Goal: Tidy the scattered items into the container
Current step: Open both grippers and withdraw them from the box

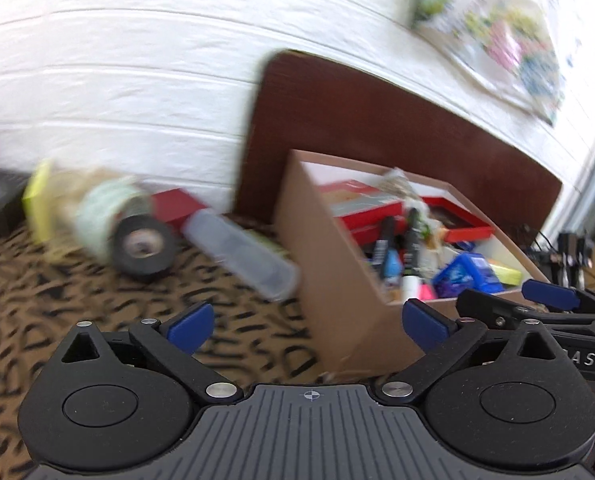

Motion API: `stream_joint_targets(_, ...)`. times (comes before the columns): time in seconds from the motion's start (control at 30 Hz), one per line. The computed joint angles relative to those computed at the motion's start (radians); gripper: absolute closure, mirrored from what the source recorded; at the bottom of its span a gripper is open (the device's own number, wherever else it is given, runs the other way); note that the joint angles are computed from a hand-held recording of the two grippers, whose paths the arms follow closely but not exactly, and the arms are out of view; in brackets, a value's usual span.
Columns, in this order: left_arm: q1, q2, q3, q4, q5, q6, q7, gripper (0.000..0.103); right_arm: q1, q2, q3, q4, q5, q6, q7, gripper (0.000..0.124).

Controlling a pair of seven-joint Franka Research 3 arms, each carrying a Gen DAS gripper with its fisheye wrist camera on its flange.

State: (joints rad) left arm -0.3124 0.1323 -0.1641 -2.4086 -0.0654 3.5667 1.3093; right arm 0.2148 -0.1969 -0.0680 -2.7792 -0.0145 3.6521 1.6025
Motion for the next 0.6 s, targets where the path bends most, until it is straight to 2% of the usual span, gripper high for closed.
stream_joint_targets(0.13, 0.020, -0.074, 0.014, -0.114, -0.062, 0.030, 0.049, 0.000, 0.056, -0.018, 0.009, -0.020, -0.065, 0.016, 0.028, 0.021)
stream_joint_targets(0.27, 0.078, -0.121, 0.007, -0.187, -0.074, 0.043, 0.098, 0.000, 0.087, 0.005, 0.080, -0.010, -0.029, 0.028, -0.022, 0.021)
stream_joint_targets(0.4, 0.154, -0.156, 0.019, -0.230, 0.030, 0.050, 0.016, 0.000, 0.113, 0.056, 0.160, 0.034, 0.091, -0.003, -0.110, 0.021)
stream_joint_targets(0.6, 0.240, -0.150, 0.043, -0.235, 0.187, 0.059, -0.073, 0.000, 0.157, 0.130, 0.213, 0.108, 0.256, -0.035, -0.206, 0.021)
